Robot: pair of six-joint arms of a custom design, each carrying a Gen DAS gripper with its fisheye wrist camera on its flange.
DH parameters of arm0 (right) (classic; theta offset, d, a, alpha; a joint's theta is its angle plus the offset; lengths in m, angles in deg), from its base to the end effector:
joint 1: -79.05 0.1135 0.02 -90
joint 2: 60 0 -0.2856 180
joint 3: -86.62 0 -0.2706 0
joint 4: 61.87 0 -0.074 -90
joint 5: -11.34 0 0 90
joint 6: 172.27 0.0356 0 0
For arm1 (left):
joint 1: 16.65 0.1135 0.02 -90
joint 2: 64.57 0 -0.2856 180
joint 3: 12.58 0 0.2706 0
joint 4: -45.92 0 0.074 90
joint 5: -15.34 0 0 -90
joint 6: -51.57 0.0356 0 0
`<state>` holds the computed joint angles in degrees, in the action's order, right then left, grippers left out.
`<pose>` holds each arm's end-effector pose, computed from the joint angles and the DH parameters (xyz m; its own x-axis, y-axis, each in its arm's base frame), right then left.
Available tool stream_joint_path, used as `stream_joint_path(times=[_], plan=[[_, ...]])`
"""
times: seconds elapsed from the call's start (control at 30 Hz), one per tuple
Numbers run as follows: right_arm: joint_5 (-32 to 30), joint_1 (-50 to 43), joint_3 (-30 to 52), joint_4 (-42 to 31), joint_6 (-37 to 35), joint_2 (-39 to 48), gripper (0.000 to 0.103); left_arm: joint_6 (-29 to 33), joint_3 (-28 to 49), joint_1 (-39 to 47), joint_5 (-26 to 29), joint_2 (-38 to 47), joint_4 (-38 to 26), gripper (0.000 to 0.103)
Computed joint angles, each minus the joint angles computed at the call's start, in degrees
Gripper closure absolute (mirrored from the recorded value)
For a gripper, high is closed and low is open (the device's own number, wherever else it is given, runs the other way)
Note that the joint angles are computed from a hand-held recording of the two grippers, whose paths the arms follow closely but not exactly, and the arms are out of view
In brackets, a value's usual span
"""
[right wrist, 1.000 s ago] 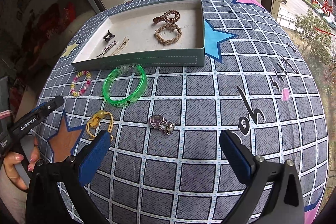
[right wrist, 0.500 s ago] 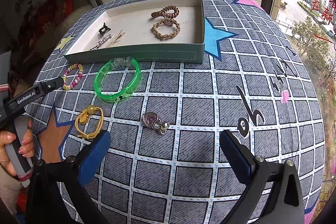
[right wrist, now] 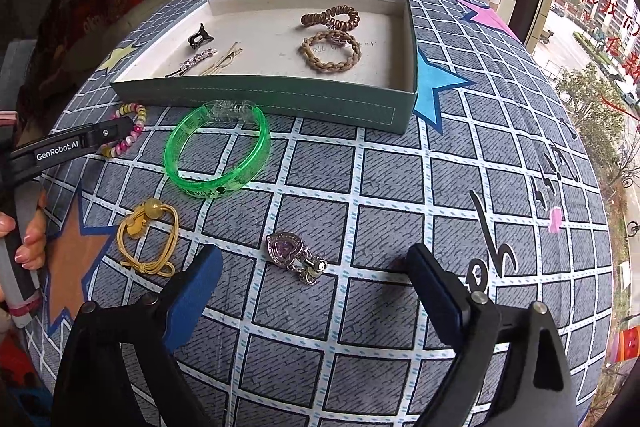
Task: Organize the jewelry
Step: 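Grasp the pastel bead bracelet with the left tool while the right tool grasps the heart pendant, then carry the bead bracelet with the left tool into the tray while the right tool carries the pendant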
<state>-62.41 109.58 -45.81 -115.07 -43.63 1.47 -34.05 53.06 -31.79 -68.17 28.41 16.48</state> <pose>0.1673 0.0871 0.1998 -0.8657 0.1854 -0.4649 0.1878 0.9813 0.0416 0.3225 -0.0914 0.1829 -0.7808 0.2899 -0.5535 0.3800 0.9235 -0.0524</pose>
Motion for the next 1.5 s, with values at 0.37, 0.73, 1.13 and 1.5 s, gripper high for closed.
stream_joint_path(times=[0.37,0.73,1.13,1.5], plan=[[3.6,4.9,1.6,-1.0,0.0,2.0,0.047,3.0,-2.7,-2.9,-1.3,-3.1,1.4,0.081],[1.3,3.8,1.4,-1.8,2.5,-0.2,0.083,2.3,-6.9,-0.1,4.4,-8.5,0.5,0.081],[-3.7,-0.3,-0.5,-4.3,5.4,-9.5,0.083,3.5,-8.0,3.5,11.1,-14.7,-3.1,0.081],[-3.8,0.6,1.1,-5.9,7.1,-12.5,0.083,3.0,-5.5,3.1,13.5,-18.2,-6.1,0.081]])
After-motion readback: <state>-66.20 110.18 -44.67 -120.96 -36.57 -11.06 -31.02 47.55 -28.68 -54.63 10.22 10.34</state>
